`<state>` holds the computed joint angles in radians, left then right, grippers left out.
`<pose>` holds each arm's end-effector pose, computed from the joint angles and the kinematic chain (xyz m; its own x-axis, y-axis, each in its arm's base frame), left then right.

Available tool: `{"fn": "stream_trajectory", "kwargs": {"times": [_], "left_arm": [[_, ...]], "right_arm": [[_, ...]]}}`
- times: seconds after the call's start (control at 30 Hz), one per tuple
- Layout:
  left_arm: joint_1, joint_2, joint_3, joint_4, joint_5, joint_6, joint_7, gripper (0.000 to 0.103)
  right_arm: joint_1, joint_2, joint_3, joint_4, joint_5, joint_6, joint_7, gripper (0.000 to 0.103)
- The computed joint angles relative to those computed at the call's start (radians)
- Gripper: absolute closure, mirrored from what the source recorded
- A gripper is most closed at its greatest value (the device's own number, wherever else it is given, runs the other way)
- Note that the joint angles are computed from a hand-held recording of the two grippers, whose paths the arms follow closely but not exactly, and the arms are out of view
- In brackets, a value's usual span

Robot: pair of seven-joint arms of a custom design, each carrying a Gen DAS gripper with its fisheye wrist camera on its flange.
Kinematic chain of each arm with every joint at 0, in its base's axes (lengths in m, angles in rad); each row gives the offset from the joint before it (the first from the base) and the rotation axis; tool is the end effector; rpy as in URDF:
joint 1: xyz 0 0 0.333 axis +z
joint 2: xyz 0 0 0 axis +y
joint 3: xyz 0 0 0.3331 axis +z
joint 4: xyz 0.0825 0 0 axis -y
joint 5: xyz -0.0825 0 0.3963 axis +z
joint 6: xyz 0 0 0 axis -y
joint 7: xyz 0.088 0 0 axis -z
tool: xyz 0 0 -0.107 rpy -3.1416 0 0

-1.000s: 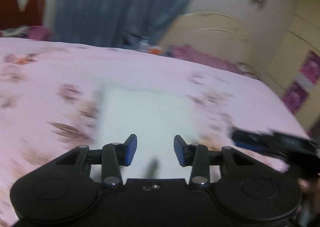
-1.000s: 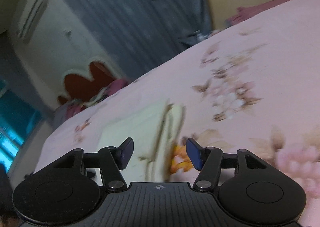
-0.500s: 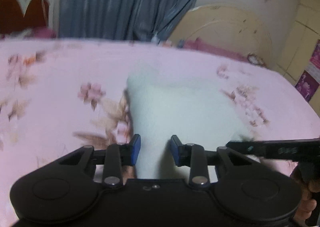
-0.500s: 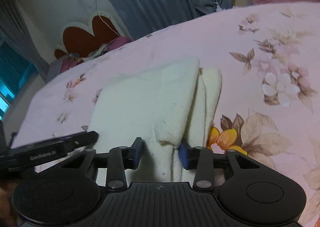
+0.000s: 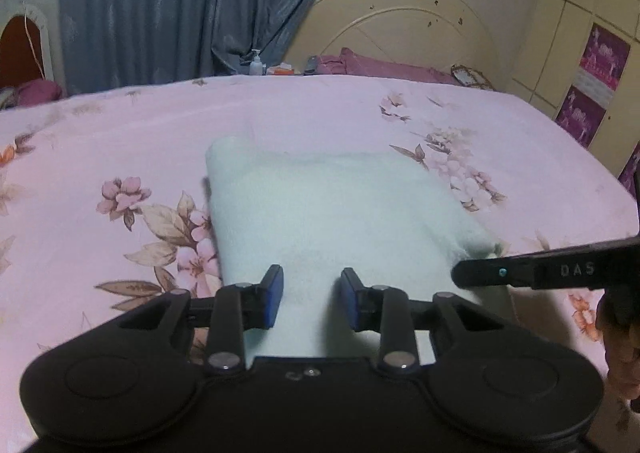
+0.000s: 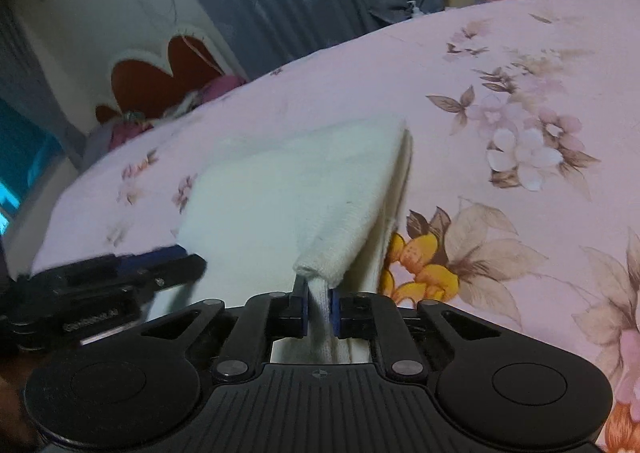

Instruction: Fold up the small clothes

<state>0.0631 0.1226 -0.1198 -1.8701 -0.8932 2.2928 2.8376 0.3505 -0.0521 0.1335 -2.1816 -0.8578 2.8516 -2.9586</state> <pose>0.6351 -0.0503 0.4986 -0.7564 -0.6355 0.1546 -0.5345 0.4643 -0.7062 0.4868 0.3029 0.4914 -0.2873 -0.8255 -0.4859 -0.6154 0.5478 -0.5668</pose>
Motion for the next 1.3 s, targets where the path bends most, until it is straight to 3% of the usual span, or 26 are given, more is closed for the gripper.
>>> {"fn": "stream_trajectory", "kwargs": {"times": [0.3, 0.5, 0.53, 0.57, 0.6, 0.7, 0.77, 0.83, 0.87, 0.9, 0.97, 1.03, 1.1, 1.17, 1.23, 1.3], "left_arm": [[0.006, -0.009, 0.004, -0.013, -0.001, -0.024, 0.001, 0.072], [0.016, -0.018, 0.014, -0.017, -0.017, -0.051, 0.055, 0.07], [0.022, -0.01, 0.015, -0.004, -0.054, -0.059, 0.06, 0.064], [0.026, 0.002, 0.014, 0.014, -0.088, -0.057, 0.066, 0.064], [0.025, 0.018, 0.01, 0.036, -0.101, -0.048, 0.067, 0.064], [0.013, 0.101, -0.012, 0.143, -0.097, -0.028, 0.02, 0.065], [0.004, 0.168, -0.028, 0.227, -0.07, -0.028, -0.037, 0.065], [-0.011, 0.235, -0.035, 0.297, 0.007, -0.031, -0.101, 0.065], [-0.019, 0.262, -0.032, 0.323, 0.061, -0.039, -0.14, 0.065], [-0.004, 0.27, -0.047, 0.32, 0.045, -0.036, -0.131, 0.064], [0.016, 0.265, -0.063, 0.315, 0.037, -0.04, -0.114, 0.064], [0.036, 0.229, -0.076, 0.28, 0.006, -0.028, -0.073, 0.064], [0.059, 0.198, -0.082, 0.252, -0.041, -0.05, -0.021, 0.064], [0.057, 0.169, -0.073, 0.214, -0.04, -0.058, 0.009, 0.064], [0.023, 0.156, -0.058, 0.175, 0.032, -0.009, 0.011, 0.063], [0.016, 0.149, -0.058, 0.156, 0.018, 0.016, 0.02, 0.063]], "right_arm": [[0.012, 0.018, -0.001, 0.028, 0.042, -0.071, -0.102, 0.093], [0.025, -0.005, -0.006, 0.021, 0.162, -0.091, -0.245, 0.092], [0.023, -0.021, 0.001, 0.025, 0.134, -0.122, -0.221, 0.089], [0.019, -0.036, 0.014, 0.04, 0.075, -0.179, -0.179, 0.07], [0.014, -0.045, 0.028, 0.061, -0.007, -0.232, -0.133, 0.059], [0.005, 0.005, 0.018, 0.14, -0.055, -0.235, -0.166, 0.059], [0.006, 0.075, 0.001, 0.213, -0.032, -0.228, -0.252, 0.068], [0.002, 0.148, -0.015, 0.266, 0.072, -0.214, -0.371, 0.071], [0.001, 0.183, -0.015, 0.293, 0.151, -0.262, -0.454, 0.075], [0.023, 0.203, -0.044, 0.29, 0.168, -0.276, -0.467, 0.074], [0.005, 0.179, -0.049, 0.24, 0.164, -0.209, -0.402, 0.073], [0.012, 0.166, -0.05, 0.243, 0.169, -0.24, -0.412, 0.073], [0.037, 0.147, -0.051, 0.251, 0.088, -0.292, -0.353, 0.073], [0.042, 0.125, -0.047, 0.235, 0.044, -0.265, -0.31, 0.073], [0.042, 0.126, -0.036, 0.226, 0.065, -0.248, -0.354, 0.073], [0.051, 0.163, -0.025, 0.253, 0.112, -0.316, -0.44, 0.073]]}}
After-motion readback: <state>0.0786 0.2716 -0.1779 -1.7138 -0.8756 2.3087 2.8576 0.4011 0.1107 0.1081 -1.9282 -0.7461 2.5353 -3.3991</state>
